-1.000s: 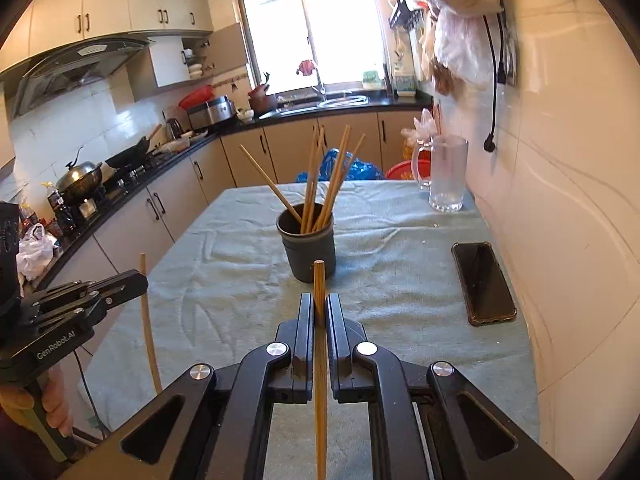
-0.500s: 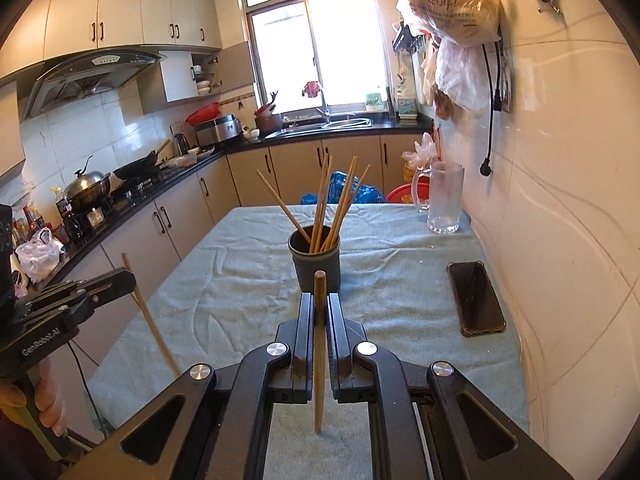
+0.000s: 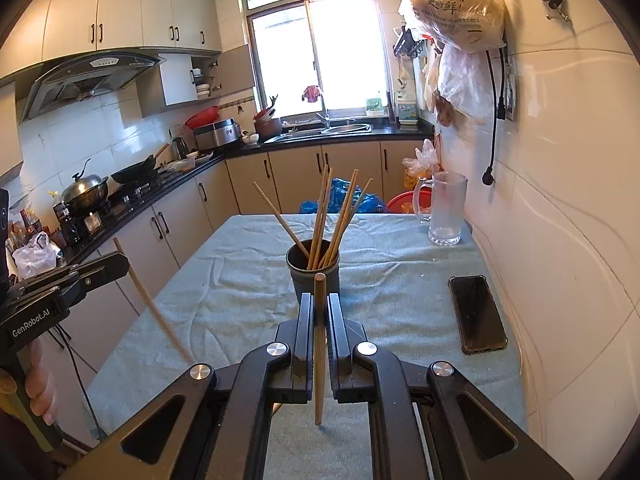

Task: Organize utensils
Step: 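Lift both chopsticks upright and carry them above the black holder cup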

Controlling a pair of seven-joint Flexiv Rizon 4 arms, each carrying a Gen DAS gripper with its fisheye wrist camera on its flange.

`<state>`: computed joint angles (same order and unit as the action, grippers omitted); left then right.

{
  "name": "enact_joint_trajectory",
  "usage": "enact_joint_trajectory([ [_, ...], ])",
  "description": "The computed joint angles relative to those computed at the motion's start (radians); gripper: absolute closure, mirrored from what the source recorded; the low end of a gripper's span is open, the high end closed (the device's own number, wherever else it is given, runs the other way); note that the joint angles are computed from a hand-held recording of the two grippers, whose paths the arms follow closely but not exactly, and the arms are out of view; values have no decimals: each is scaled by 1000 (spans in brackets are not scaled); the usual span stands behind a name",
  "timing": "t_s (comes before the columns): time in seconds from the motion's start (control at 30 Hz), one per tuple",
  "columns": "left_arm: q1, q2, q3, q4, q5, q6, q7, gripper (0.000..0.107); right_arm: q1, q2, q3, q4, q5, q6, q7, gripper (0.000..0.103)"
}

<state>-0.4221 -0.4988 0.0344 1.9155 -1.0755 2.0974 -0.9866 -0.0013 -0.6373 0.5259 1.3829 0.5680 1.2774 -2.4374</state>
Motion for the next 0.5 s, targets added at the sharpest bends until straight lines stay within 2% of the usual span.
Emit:
enact_joint_trajectory([
  [0.2,33,16,1,1,59,-41,-41,103,15,-6,-14,-18,-11,-9,21,97],
  [0.33,24,16,37,-22,78,-78,-45,103,38,-23,-35,-61,-36,-28,54,97],
  [0.4,2,7,72,-51,68,-103,-29,103,49,-32,-41,-84,-49,-34,68,97],
  [0.5,-63,-29,167,-133,12,-159,23,103,64,-49,-45,-130,-64,-47,85,97],
])
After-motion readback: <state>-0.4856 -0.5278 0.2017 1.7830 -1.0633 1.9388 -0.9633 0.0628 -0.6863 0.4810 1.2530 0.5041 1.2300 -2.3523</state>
